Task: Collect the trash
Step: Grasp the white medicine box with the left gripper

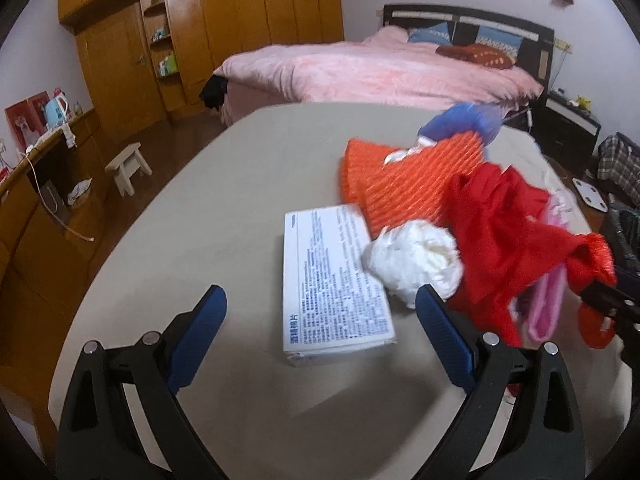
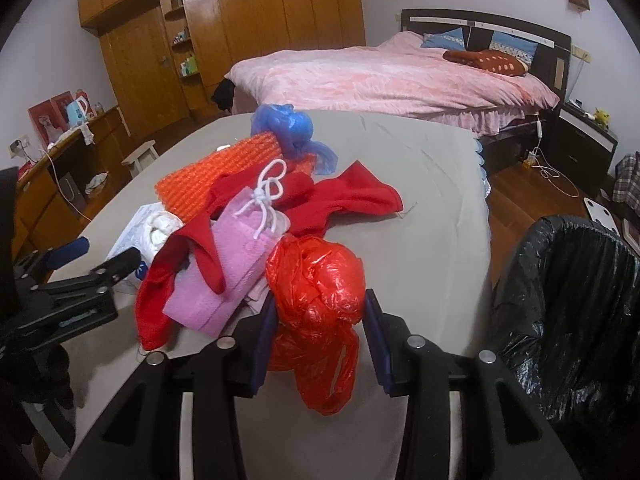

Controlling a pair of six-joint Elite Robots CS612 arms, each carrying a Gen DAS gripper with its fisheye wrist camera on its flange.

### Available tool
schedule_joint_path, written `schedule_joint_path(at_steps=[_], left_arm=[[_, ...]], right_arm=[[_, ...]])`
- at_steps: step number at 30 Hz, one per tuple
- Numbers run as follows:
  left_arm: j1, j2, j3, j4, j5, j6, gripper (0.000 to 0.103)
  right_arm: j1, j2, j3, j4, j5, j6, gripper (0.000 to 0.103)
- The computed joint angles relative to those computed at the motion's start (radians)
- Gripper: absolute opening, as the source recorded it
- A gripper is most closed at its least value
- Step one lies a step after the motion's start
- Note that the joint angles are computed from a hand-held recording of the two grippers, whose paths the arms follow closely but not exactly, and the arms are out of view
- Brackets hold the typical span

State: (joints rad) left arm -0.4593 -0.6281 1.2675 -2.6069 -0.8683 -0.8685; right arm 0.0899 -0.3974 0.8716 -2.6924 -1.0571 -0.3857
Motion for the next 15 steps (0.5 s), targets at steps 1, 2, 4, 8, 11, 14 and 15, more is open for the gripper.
schedule_joint_path(at_steps=[1, 2, 4, 8, 11, 14, 15], left_arm=[[0.003, 0.001, -0.002, 0.007, -0.014, -0.007, 0.091], [0.006, 0.003, -0.004, 0.012, -0.028, -0.012, 0.083], [0.017, 0.006, -0.006, 0.011, -0.079, -0.018, 0.072], [0.035, 0.004, 0.014, -0.047, -0.162, -0.038, 0.054], [0.030, -0.004, 0.032, -0.075, -0.138, -0.052, 0.054], [0.020, -0.015, 0.046, -0.096, -0.094, -0.041, 0.054], [0.016, -0.020, 0.051, -0.102, -0.075, -0.035, 0.054]], right_arm=[[0.000, 0.000, 0.000, 0.000, 0.000, 0.002, 0.042], [0.000, 0.002, -0.003, 0.005, 0.000, 0.004, 0.042], [0.001, 0.005, -0.008, 0.011, 0.001, 0.004, 0.042], [0.002, 0.004, -0.008, 0.010, 0.001, -0.002, 0.042], [0.000, 0.002, -0.005, 0.003, 0.002, 0.002, 0.042], [-0.003, -0.005, 0.004, -0.009, 0.007, 0.009, 0.042], [-0.004, -0.007, 0.007, -0.015, 0.010, 0.011, 0.042]])
